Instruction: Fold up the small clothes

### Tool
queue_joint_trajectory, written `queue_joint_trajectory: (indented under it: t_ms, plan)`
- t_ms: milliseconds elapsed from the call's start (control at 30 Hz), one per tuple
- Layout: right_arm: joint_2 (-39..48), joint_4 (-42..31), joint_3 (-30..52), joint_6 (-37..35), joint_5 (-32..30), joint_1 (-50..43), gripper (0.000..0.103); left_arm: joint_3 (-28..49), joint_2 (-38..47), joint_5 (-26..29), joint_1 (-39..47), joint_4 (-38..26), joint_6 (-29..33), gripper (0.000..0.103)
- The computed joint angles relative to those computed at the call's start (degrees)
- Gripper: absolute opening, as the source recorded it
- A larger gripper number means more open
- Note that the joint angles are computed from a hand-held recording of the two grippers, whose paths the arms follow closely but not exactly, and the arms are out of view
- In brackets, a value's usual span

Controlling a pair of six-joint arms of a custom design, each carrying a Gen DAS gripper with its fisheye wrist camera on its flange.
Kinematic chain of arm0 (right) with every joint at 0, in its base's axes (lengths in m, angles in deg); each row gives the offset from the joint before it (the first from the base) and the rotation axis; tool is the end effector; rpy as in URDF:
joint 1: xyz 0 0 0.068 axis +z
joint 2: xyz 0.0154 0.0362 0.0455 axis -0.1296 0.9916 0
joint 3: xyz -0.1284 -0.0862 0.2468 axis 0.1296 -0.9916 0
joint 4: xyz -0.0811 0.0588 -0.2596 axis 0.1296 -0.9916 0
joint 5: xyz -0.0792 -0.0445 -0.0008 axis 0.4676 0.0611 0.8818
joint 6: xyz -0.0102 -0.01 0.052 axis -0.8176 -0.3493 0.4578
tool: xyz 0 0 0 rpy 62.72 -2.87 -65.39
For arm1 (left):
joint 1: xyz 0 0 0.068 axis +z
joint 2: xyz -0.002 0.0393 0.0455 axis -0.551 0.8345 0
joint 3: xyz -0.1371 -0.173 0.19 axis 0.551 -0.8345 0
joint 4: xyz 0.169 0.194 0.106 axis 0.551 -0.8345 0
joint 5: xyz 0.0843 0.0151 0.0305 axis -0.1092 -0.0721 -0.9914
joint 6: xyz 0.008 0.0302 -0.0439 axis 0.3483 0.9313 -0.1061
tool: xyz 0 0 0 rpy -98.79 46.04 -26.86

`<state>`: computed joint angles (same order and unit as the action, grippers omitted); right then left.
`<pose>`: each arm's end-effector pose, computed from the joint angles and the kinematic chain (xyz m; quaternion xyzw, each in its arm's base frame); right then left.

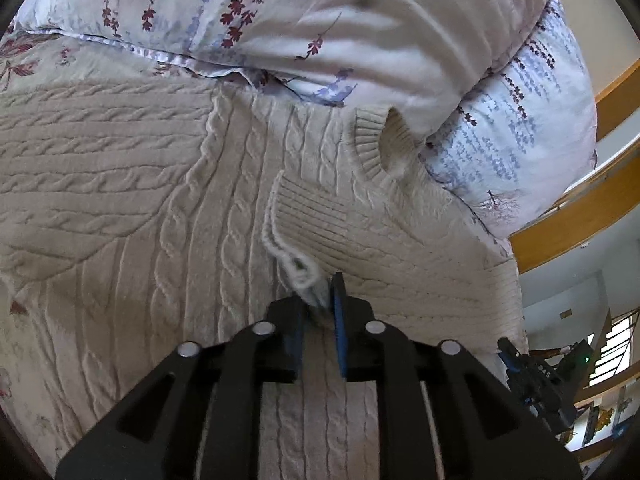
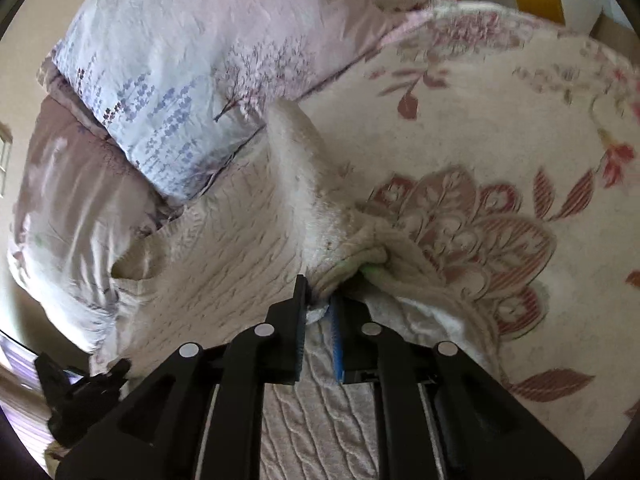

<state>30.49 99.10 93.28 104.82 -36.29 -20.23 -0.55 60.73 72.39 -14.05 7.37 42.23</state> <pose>0.2930 -0.0526 0.1358 0.2292 0.8840 0.2191 0.3436 0.3319 0.0943 0.1328 -0.1251 0.9149 -0.2742 0.2686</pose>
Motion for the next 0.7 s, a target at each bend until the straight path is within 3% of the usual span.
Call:
queue_joint_trajectory:
  t_ms: [100,267,400,467,500,533,600,700]
  plan:
    - [0.8,3.7,-0.1,2.5,1.6,-1.7,0.015,-1.8,-2.6,1.1,2.1,-0.1,1.2,0.038]
    - [8.9,7.0,2.6,9.2,-10.7,-9.0,0.015,-3.0,-5.3,2.5,6.5,-1.8,4.2,0.04]
    - [8.1,6.6,1.9,10.4,-13.4,-10.8,0.019,-5.6,-8.9,6.7,12.7,-4.6,9.2,0.045]
    - [5.5,7.2,-0.2,11.1,-11.6,-11.3,0.031,-7.5,-11.5,8.1,16.7,-5.5,11.0,0.051]
    - [4.0,7.8,-1.3,11.0,-10.7,-11.7,0.045,-8.3,-12.7,9.2,19.7,-6.2,12.4,0.052]
    - [1.8,7.2,-2.3,10.8,-7.1,-11.3,0.066,-8.7,-13.5,9.8,21.7,-6.8,13.2,0.053]
    - [-1.7,8.9,-4.7,10.7,-2.5,-10.7,0.071,-8.4,-14.1,11.2,27.4,-8.8,15.5,0.054]
    - [-4.6,8.4,-5.9,8.4,-4.9,-10.2,0.071,-5.9,-12.0,12.5,34.6,-10.9,16.9,0.054]
